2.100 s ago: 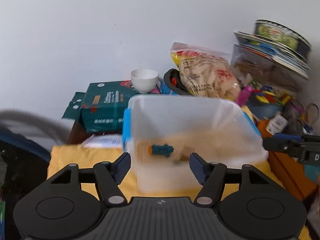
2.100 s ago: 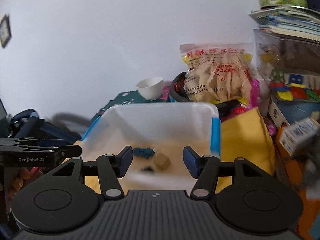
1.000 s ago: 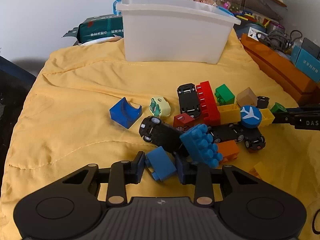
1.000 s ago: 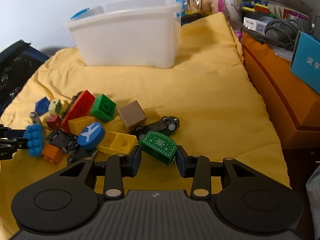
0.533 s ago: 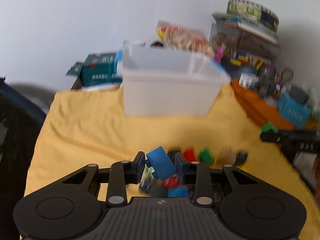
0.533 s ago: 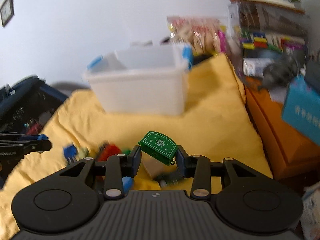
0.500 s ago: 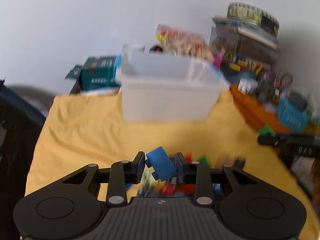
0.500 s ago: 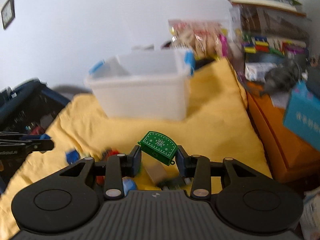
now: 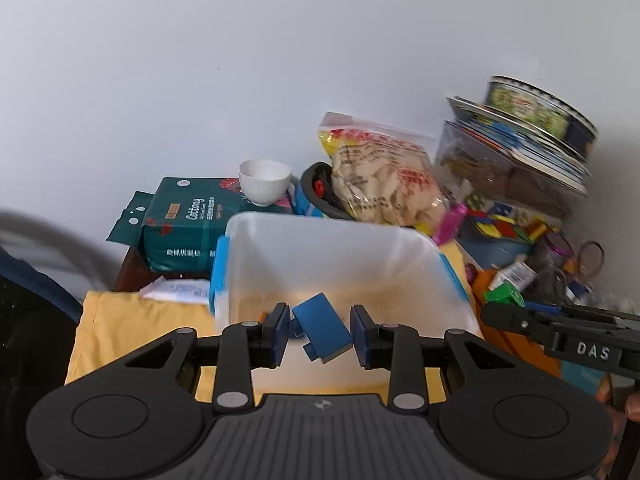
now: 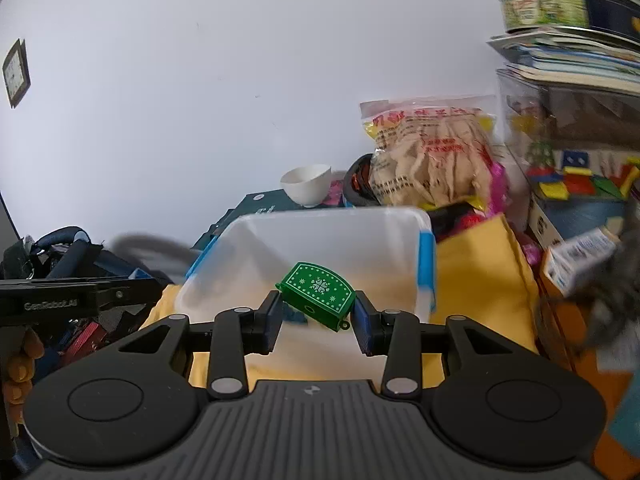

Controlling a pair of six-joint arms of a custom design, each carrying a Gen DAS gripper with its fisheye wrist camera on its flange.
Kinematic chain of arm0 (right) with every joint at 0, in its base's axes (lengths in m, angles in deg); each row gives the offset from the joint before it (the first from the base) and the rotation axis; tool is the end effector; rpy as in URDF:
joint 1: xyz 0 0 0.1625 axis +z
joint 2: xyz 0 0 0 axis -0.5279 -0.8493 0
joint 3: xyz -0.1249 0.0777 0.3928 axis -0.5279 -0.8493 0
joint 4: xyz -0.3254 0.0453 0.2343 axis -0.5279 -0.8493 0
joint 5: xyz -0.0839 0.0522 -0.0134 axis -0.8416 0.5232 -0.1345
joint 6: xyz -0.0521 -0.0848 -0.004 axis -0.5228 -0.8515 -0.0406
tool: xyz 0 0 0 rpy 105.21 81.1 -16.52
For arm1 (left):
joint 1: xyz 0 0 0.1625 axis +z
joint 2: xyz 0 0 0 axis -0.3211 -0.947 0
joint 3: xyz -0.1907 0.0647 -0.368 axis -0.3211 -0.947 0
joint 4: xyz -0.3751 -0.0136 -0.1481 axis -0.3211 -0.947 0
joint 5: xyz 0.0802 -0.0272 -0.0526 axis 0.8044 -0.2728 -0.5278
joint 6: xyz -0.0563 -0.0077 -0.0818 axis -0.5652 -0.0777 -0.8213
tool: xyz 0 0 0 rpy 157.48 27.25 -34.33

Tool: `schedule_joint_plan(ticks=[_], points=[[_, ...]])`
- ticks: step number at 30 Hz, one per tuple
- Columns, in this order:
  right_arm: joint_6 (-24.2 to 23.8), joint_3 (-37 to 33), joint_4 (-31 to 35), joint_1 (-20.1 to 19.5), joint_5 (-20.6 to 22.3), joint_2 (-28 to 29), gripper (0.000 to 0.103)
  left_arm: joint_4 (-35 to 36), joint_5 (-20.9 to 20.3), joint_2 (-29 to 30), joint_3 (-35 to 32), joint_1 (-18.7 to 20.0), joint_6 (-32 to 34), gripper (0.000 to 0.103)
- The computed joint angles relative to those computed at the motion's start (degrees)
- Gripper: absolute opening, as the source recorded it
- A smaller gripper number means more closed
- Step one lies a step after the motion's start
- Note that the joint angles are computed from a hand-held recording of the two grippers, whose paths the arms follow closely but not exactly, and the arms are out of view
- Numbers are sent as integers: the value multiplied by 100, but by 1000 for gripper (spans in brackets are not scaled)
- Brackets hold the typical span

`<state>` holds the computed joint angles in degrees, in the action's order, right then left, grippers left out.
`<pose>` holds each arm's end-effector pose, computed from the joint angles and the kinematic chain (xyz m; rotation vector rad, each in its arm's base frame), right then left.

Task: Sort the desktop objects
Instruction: 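Carry the blue brick and green printed brick over the white bin, then open both tools to drop the bricks into the bin, then grasp the large blue brick with the left tool while the right tool grasps the small yellow brick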

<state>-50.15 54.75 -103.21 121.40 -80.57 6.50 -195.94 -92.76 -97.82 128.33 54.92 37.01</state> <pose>0.1400 -0.6797 0.3600 1.2361 -2.5909 0.8766 -0.4046 -0.5789 0.1073 0.0445 2.1121 -1.3318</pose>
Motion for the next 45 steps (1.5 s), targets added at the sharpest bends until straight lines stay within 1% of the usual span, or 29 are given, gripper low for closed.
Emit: schedule_joint_plan(ticks=[1,5,9,13,14,15,16,17,19,22,24,27,29,30,32,34,36,37,39,41,43,45], points=[[1,-152,10,62,-102,135,41,148,-12,20,-172,92,-1,36],[50,-641,174,221,-459,563,41,304,-103,105,-608,332,218,36],[59,-946,293,290,-815,872,41,517,-243,175,-881,503,304,36],[94,-1162,353,324,-1028,1113,42,714,-340,270,-1072,627,387,38],[116,-1195,346,329,-1068,1156,44,800,-385,284,-1107,662,338,44],[126,-1207,305,334,-1104,1186,47,958,-426,268,-1138,691,216,49],[109,-1180,211,333,-1104,1193,54,1135,-349,270,-1147,704,-5,61],[75,-1164,153,331,-1093,1194,54,1155,-239,275,-1120,704,-100,68],[75,-1116,106,320,-1073,1158,55,1033,-114,251,-1009,688,-80,68],[20,-909,54,269,-894,973,55,1093,-93,86,-719,637,-206,68],[-70,-604,29,194,-676,716,55,934,-17,-36,-381,523,-223,68],[-421,217,-67,-18,-366,93,55,675,-29,-244,318,256,-344,68],[-654,770,-73,-189,-308,-323,56,870,-34,-361,816,27,-807,69],[-823,1090,-55,-306,-320,-566,56,1036,-116,-412,1020,-71,-1091,69],[-1123,1636,-56,-511,-367,-981,56,1534,-293,-489,1417,-297,-1844,69],[-1317,2096,73,-728,-420,-1369,56,2077,-453,-486,1642,-504,-2634,69],[-1509,2507,235,-927,-521,-1723,56,2337,-694,-410,1750,-649,-3165,68],[-1590,2651,291,-996,-578,-1836,55,2391,-808,-332,1781,-723,-3343,68],[-1742,2912,306,-1103,-717,-1992,54,2558,-907,-163,1751,-806,-3557,66],[-1927,3116,296,-1170,-802,-2074,54,2564,-1092,-12,1684,-808,-3567,60],[-2086,3317,23,-1193,-909,-2073,53,2350,-1209,131,1650,-798,-3416,59],[-2067,3371,-73,-1189,-1018,-2014,52,2373,-1247,256,1560,-786,-3355,59]])
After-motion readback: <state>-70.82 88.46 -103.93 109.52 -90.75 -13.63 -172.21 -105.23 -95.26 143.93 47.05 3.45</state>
